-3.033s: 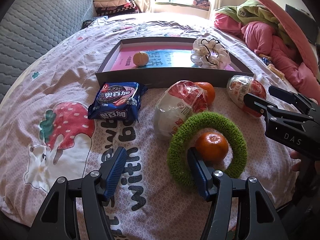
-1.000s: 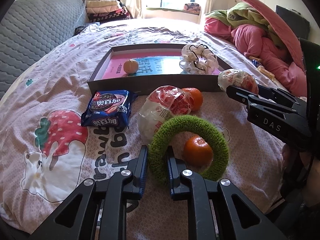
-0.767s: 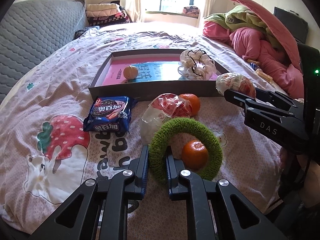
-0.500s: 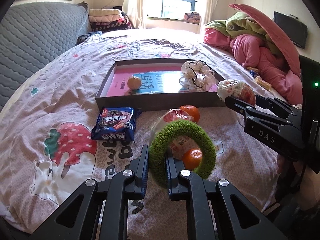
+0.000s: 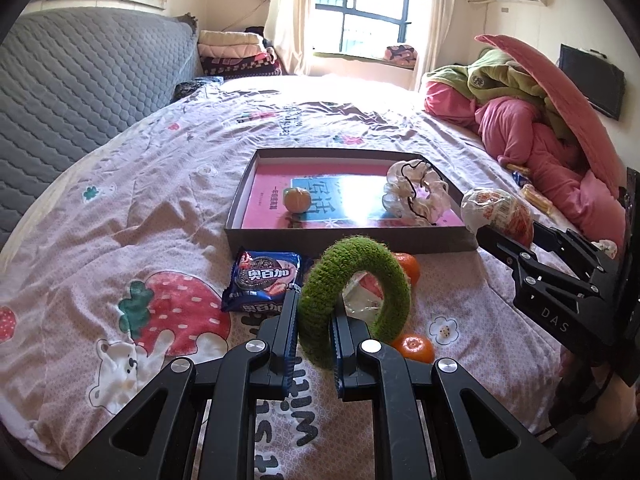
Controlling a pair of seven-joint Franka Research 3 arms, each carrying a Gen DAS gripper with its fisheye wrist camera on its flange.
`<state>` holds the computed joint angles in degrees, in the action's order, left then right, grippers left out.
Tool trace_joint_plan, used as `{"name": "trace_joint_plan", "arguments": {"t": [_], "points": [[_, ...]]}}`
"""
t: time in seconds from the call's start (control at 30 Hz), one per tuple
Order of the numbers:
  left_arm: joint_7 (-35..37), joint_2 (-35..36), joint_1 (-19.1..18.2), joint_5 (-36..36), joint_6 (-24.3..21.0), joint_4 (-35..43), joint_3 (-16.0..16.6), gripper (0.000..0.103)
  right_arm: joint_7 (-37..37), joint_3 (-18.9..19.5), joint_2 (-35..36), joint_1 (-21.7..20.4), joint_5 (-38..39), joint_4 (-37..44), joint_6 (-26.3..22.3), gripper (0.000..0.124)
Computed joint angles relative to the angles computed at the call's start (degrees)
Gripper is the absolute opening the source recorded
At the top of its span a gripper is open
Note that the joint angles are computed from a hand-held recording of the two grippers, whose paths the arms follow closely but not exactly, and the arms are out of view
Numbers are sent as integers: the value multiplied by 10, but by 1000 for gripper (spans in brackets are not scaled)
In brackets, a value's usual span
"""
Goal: Organize objects
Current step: 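Lift the green ring with the left tool while the right tool lifts the red ball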
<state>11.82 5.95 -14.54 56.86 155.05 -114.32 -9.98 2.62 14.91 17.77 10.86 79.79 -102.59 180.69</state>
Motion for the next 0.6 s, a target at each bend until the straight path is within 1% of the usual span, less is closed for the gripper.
{"name": "trace_joint_plan", "arguments": {"t": [0.13, 0.23, 0.33, 0.4, 0.47, 0.6], "points": [[-2, 2, -1, 4, -4, 7, 1, 14, -58, 6, -4, -4, 57, 7, -1, 52], [-8, 4, -3, 14, -12, 17, 1, 14, -86, -9, -8, 9, 88, 10, -7, 52], [-4, 11, -7, 13, -35, 34, 0, 14, -108, -25, -10, 23, 111, 12, -9, 52], [1, 15, -9, 9, -47, 45, 0, 14, -109, -36, -9, 34, 114, 14, -8, 52], [5, 20, -10, 6, -48, 53, 1, 14, -104, -42, -9, 39, 112, 14, -9, 52], [5, 29, -12, 9, -53, 66, 6, 14, -119, -48, -10, 46, 129, 17, -7, 52]]}}
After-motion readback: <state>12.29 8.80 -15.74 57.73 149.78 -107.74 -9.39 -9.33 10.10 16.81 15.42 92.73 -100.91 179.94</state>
